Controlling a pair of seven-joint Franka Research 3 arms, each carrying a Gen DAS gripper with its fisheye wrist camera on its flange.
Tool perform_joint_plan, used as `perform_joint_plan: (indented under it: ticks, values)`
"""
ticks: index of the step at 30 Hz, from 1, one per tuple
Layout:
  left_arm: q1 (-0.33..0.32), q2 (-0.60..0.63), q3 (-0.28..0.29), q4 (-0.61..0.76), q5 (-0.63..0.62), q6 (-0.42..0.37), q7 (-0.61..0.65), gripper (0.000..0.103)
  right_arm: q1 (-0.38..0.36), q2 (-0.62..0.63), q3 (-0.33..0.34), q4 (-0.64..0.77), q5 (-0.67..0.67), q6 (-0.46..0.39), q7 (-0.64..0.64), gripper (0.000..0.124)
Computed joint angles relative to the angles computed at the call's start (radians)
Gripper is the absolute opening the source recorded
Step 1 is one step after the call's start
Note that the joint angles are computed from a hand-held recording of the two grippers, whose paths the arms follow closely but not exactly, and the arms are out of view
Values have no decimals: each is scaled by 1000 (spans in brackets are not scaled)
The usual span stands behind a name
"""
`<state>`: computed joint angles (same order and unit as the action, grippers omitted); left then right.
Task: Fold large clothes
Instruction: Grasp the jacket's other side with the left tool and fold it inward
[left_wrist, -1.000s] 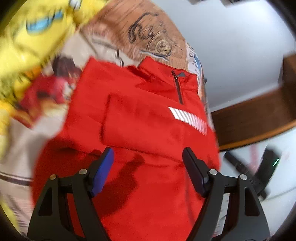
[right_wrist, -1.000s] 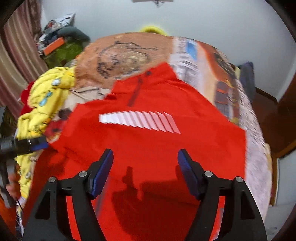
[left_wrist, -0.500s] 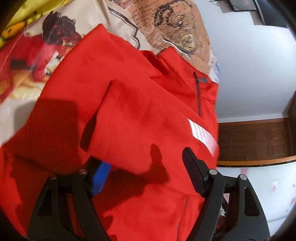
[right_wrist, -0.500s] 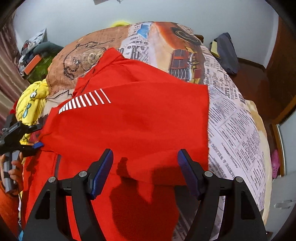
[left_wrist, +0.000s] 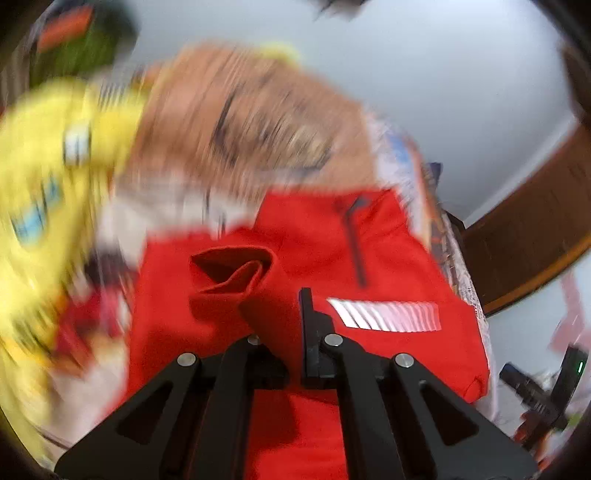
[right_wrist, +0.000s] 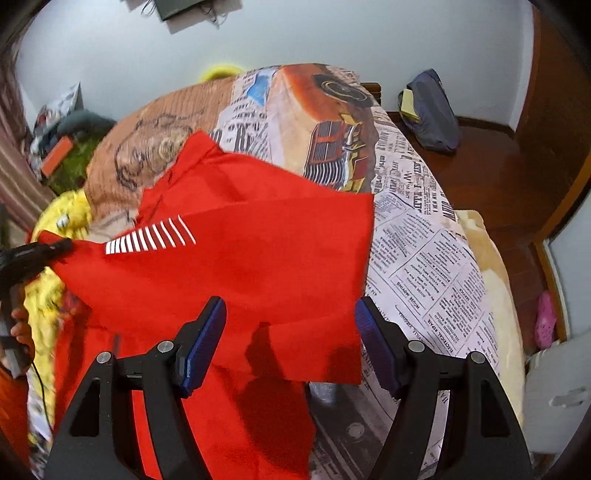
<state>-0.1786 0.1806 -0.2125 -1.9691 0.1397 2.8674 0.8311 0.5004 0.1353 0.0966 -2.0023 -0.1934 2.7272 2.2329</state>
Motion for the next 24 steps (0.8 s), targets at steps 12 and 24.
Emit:
perform_joint_plan:
  ticks: [12,24]
  values:
    - [-1,-97,46,-55,303,-60,-124,2,11,90,2,95,34,-96,-33,69]
    - [38,4,23,-161,83,-199,37,15,54,151,-21,122,56,-138,-79,73]
